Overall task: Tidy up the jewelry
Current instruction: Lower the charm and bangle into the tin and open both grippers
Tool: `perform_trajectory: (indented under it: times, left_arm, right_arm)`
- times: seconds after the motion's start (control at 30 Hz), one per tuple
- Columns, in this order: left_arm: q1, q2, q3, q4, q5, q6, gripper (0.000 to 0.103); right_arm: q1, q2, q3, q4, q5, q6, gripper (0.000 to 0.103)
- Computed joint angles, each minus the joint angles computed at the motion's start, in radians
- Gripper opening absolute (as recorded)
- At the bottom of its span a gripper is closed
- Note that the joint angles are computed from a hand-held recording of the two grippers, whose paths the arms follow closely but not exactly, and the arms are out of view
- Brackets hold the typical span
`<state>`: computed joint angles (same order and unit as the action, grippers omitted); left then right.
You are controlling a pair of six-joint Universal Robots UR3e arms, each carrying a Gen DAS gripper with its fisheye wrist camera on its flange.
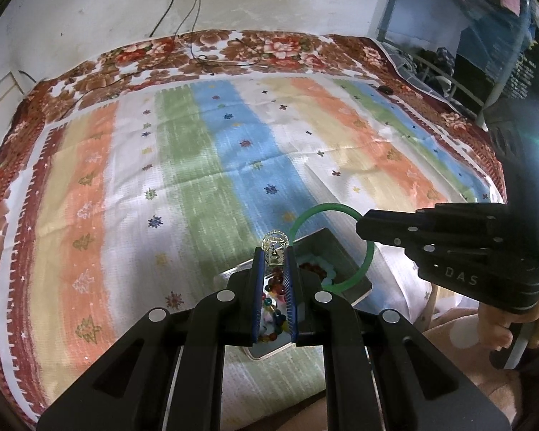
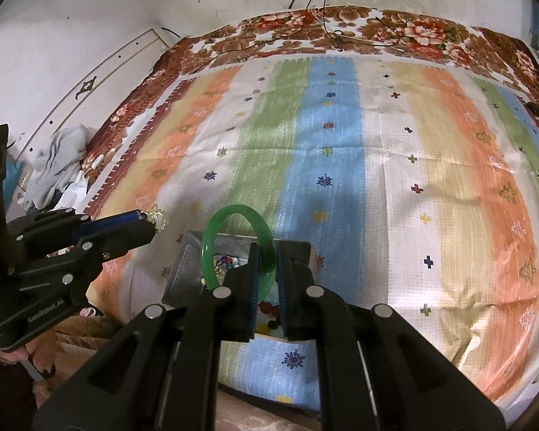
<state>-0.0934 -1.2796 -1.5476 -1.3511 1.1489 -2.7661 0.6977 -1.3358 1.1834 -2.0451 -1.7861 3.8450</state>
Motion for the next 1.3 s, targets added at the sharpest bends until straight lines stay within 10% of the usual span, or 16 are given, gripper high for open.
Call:
perform_trajectory:
  times: [0.33,0.8,1.3]
  left_arm:
    - [-0.015,-0.003,-0.005,0.008,0.006,-0.019,0.011]
    - [0.016,0.029,-0.019,-0.016,-0.012,0.009,0.052]
    - [0.091,0.235,-0.161,-0.012,-0.071,0.062,0.091]
  right_arm:
    - [0.014,0.014,-0.016,-0.002,-0.053,-0.006,0.021]
    - [0.022,-0.068,0.092,-0.053,-0.101,-0.006,0.066]
    - [0.138,-0.185,0.268,-0.167,-0.22,0.008,0.091]
